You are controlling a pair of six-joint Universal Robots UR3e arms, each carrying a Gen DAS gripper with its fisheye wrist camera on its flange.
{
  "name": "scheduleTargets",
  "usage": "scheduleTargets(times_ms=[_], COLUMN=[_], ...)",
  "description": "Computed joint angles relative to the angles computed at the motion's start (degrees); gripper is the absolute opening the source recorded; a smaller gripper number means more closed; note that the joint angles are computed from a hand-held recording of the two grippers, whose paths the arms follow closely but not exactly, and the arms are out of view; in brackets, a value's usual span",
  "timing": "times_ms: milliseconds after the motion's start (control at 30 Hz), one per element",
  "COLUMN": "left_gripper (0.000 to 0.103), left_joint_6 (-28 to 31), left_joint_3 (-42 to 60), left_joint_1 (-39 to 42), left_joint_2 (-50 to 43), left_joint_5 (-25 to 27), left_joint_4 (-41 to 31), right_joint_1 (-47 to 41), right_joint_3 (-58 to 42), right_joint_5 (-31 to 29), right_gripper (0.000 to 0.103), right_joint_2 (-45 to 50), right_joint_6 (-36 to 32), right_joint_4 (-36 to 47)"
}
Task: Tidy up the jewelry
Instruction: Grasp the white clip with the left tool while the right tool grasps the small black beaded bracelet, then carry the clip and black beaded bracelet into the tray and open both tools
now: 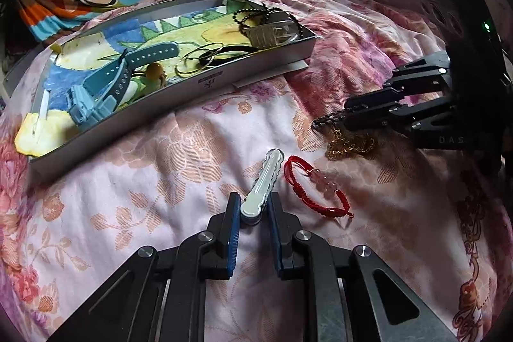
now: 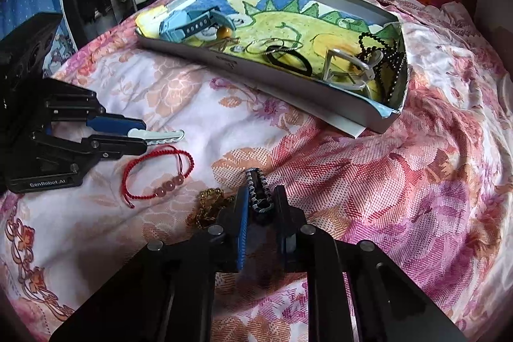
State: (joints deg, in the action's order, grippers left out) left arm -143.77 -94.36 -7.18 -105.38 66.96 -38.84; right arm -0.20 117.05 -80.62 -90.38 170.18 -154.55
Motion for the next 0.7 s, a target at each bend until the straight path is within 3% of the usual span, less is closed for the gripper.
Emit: scheduleTargets(times_ms=[333,700], left_gripper=[0.016,0.016], left_joint_6=[-8.79,-19.99], left_joint_3=[2.37,3.27], left_joint_1=[-1.69,1.43], left_joint_2=[0.28,3.36], left_joint_5=[4.69,0.41], left_joint_4=[0.37,7.16], right_joint_1=[-1.49,-0.77], right_joint_3=[3.25,2.11], right_joint_5=[2.04,-0.19], right_gripper=[0.013,0.013], right_joint_2=[-3.52,-2.0], right_joint_6=[1.65,6.14], right_joint_4=[-6.17,-17.81])
